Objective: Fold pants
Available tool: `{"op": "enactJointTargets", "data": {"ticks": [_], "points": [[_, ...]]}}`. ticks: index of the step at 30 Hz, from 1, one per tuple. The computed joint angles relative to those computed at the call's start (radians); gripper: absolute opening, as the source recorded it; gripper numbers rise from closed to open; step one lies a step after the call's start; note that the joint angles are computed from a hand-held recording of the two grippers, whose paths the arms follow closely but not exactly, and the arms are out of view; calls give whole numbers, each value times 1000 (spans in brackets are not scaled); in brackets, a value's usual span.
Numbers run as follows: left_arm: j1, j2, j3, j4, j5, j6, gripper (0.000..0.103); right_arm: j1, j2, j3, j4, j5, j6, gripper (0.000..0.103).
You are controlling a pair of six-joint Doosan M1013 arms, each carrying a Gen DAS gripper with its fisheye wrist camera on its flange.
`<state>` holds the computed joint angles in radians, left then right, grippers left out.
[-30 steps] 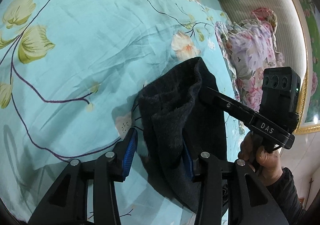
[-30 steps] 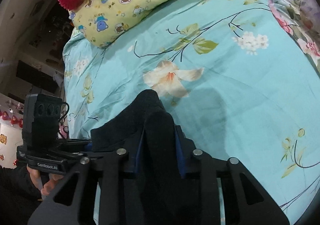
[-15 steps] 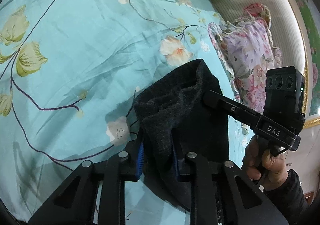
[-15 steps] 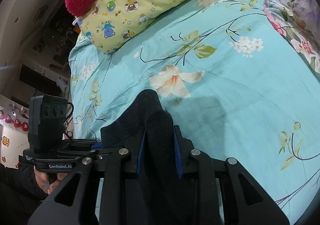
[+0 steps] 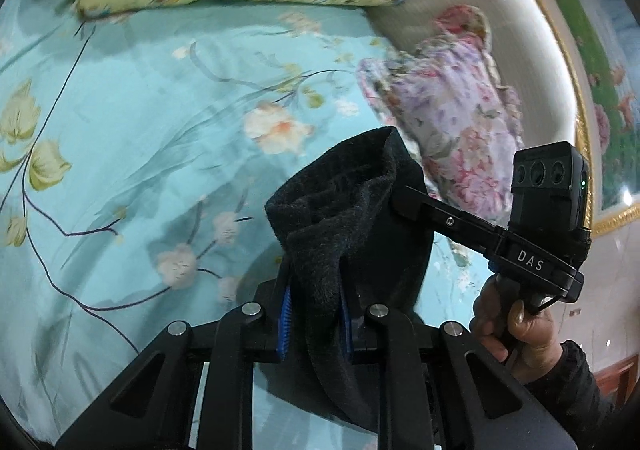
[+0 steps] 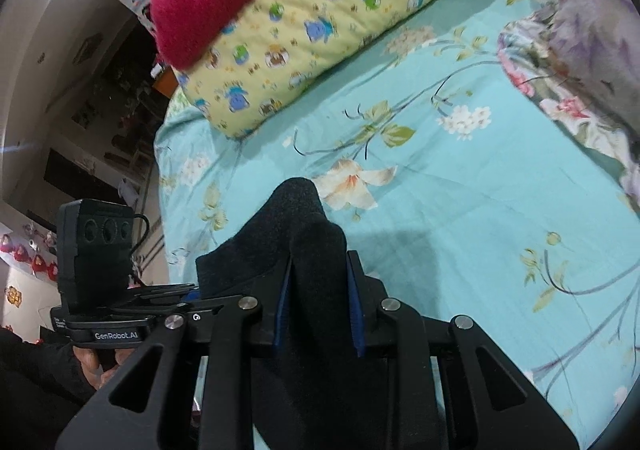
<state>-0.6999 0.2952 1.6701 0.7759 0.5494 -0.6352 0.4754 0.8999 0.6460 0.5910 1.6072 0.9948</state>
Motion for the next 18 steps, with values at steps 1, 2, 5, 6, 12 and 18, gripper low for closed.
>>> {"op": "enactJointTargets", "data": {"ticks": [1, 2, 5, 6, 12, 18], "points": [[-3, 0, -8, 7, 3, 6, 18, -8, -12, 11, 13, -8, -2, 26], [-6, 0, -16, 13, 4, 16, 18, -13, -21, 22, 23, -16, -3, 26], [-16, 5, -50, 23, 4, 61, 18, -36, -54, 56, 55, -39, -5, 26], [-19, 7, -57, 24, 2, 73, 18, -42, -65, 68, 63, -47, -7, 26], [-37, 29, -133, -15, -12, 209, 18, -89, -142, 162, 104, -108, -37, 26], [-62, 74, -232, -136, -11, 428, 18, -140, -221, 276, 134, -171, -59, 26]]}}
